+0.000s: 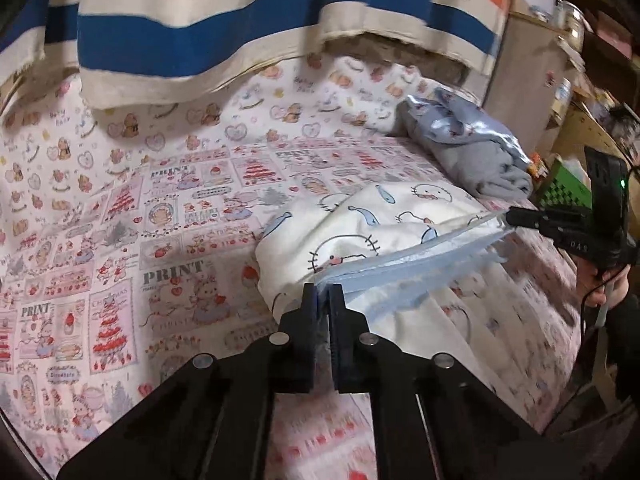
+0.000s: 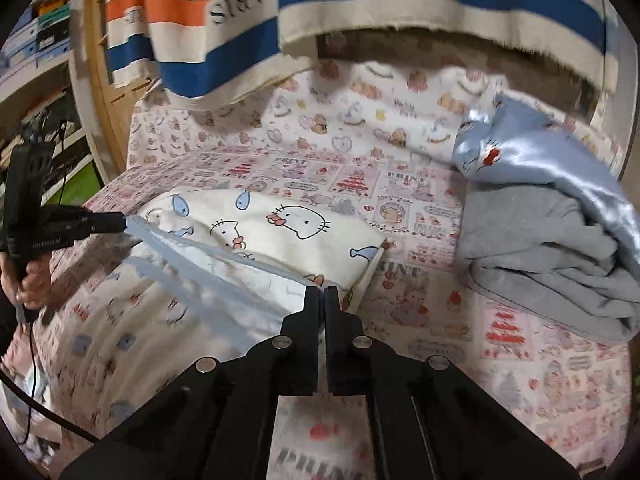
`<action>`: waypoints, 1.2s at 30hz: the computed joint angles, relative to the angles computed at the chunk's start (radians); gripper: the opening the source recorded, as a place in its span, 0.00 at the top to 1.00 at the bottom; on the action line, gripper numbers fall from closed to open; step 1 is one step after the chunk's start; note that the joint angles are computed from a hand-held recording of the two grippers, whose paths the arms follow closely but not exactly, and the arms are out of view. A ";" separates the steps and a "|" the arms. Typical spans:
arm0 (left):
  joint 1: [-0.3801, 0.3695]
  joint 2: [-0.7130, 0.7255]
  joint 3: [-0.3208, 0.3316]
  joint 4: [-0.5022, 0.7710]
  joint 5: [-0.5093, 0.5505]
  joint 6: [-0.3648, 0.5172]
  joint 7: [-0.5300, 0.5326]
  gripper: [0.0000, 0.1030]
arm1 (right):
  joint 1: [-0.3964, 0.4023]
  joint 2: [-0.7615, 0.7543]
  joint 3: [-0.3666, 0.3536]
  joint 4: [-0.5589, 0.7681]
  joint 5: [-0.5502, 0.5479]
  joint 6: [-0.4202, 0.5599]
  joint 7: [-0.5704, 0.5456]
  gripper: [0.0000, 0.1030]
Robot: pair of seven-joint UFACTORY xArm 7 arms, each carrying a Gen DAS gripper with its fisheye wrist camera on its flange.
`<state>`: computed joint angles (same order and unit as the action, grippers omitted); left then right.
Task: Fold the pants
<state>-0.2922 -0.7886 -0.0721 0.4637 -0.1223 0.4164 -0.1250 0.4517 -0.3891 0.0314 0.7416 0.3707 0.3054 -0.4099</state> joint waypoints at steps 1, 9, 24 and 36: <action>0.008 -0.012 -0.015 -0.005 0.011 0.007 -0.004 0.95 | -0.014 -0.020 0.017 -0.014 -0.017 0.007 0.020 0.98; -0.004 -0.025 -0.008 -0.038 0.011 0.011 -0.032 0.95 | -0.005 -0.104 0.037 -0.100 -0.079 0.007 0.095 0.98; 0.067 -0.047 -0.093 0.011 0.094 0.005 -0.102 0.59 | 0.081 -0.097 -0.058 -0.056 0.016 -0.001 0.098 0.94; 0.105 0.183 -0.129 0.105 0.157 0.058 -0.194 0.59 | -0.009 0.094 0.035 0.058 0.033 0.082 0.086 0.79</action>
